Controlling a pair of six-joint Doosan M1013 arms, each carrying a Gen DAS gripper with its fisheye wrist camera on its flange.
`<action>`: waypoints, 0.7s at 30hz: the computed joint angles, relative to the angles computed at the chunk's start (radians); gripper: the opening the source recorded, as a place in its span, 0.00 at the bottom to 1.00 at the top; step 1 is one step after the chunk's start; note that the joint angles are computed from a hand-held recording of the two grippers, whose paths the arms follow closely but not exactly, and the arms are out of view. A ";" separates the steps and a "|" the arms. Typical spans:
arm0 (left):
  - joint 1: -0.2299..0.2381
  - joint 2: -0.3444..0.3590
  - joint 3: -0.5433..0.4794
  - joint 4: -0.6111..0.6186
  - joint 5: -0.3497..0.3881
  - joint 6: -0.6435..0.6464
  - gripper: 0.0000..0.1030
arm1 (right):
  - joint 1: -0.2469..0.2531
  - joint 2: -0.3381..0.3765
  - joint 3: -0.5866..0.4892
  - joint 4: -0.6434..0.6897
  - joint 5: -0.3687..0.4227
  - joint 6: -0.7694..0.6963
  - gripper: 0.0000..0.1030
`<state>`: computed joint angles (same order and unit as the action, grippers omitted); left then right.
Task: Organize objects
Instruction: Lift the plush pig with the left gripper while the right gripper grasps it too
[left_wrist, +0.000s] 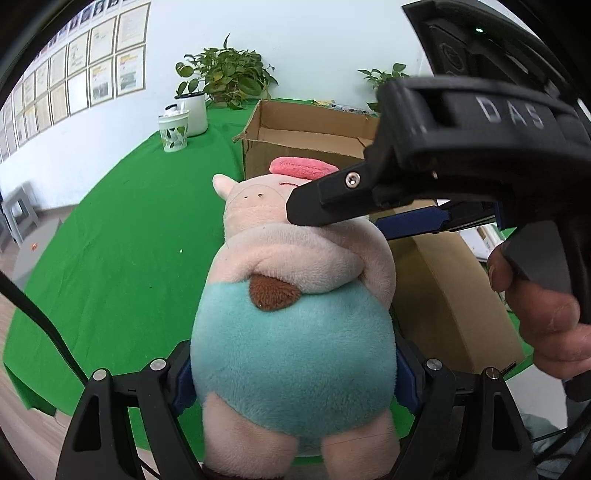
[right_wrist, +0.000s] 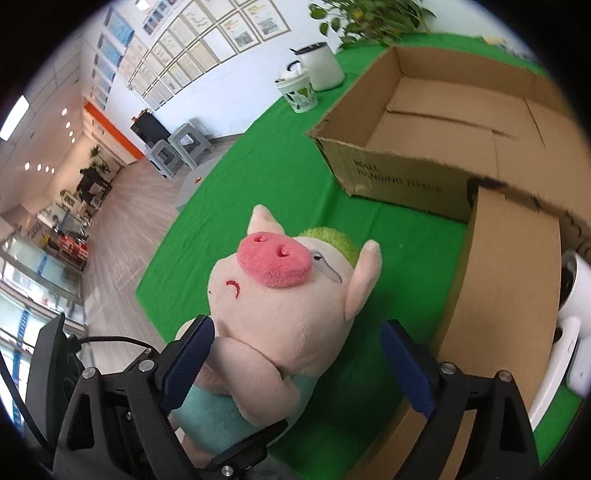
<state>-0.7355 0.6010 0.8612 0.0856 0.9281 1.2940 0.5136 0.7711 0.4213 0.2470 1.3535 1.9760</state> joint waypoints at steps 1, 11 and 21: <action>-0.004 0.001 -0.002 0.015 0.004 -0.004 0.78 | -0.006 -0.002 0.006 0.021 0.002 0.009 0.91; -0.045 -0.012 0.019 0.139 -0.009 -0.017 0.78 | -0.018 0.056 -0.092 0.103 0.112 0.001 0.95; -0.063 -0.009 -0.005 0.172 0.006 -0.043 0.75 | -0.005 0.048 -0.090 0.049 0.083 -0.033 0.81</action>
